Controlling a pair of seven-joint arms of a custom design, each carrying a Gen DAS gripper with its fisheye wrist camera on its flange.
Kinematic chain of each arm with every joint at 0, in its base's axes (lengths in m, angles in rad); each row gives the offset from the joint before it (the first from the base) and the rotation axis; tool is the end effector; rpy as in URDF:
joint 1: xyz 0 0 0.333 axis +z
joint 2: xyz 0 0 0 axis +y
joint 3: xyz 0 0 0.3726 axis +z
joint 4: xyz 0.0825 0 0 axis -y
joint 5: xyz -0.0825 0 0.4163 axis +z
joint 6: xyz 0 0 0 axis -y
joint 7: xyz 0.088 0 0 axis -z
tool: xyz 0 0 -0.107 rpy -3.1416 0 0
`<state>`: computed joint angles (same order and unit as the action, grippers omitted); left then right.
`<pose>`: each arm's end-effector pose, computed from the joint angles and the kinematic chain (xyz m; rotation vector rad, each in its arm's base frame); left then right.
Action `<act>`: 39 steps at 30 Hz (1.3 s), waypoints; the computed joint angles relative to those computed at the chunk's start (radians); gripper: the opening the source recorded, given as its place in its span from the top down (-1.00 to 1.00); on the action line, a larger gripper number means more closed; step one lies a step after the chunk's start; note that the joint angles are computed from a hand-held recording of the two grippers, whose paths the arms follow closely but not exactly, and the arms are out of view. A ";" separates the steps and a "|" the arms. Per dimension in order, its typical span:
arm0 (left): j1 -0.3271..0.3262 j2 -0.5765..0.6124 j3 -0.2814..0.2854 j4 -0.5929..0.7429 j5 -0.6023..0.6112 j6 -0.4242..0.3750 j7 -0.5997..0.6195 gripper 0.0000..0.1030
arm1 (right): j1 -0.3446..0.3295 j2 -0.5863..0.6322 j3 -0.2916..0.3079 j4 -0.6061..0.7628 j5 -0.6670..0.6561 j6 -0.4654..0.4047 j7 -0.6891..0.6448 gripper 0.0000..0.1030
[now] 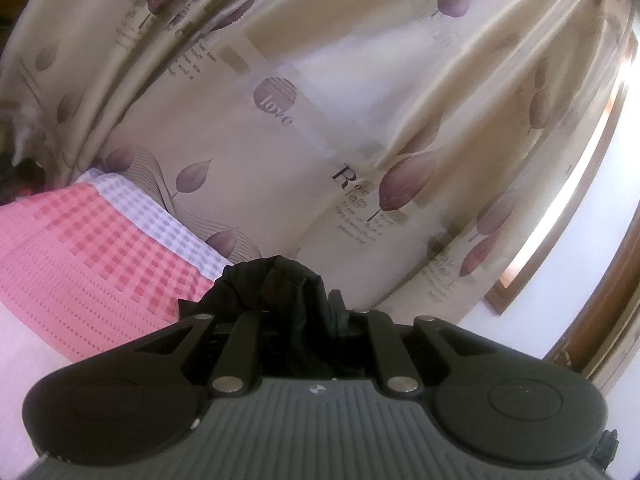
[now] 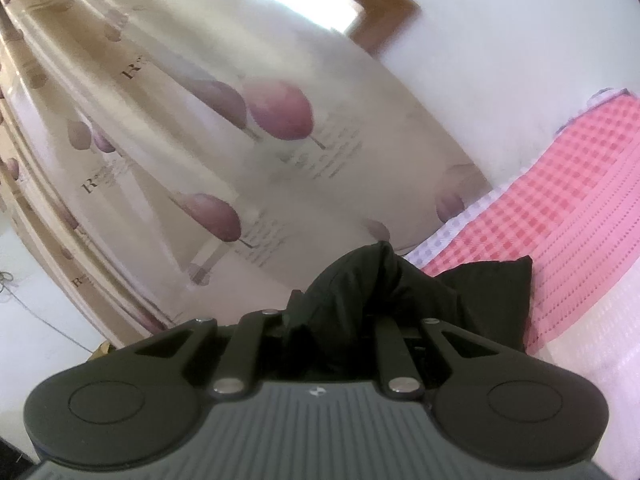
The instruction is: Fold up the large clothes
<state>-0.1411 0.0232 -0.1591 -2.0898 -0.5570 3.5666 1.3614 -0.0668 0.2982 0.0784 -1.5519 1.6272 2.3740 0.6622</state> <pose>0.5901 -0.1128 0.6182 -1.8474 0.9594 -1.6126 0.7439 0.0110 0.5928 -1.1359 1.2868 0.0982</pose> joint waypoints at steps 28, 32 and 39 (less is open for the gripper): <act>-0.224 0.174 0.188 0.292 -0.551 -0.078 0.613 0.62 | -0.017 0.176 0.090 0.199 -0.195 0.125 0.180 0.68; -0.243 0.205 0.209 0.347 -0.665 -0.091 0.731 0.61 | -0.017 0.195 0.101 0.220 -0.227 0.143 0.199 0.68; -0.248 0.265 0.218 0.461 -0.913 -0.103 0.993 0.57 | -0.016 0.242 0.121 0.268 -0.299 0.172 0.259 0.68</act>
<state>-0.3896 0.2882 0.0591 -1.6285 -1.4702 3.4640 2.3540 -0.0828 0.5404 0.1993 -1.2843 1.3285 2.5460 0.9215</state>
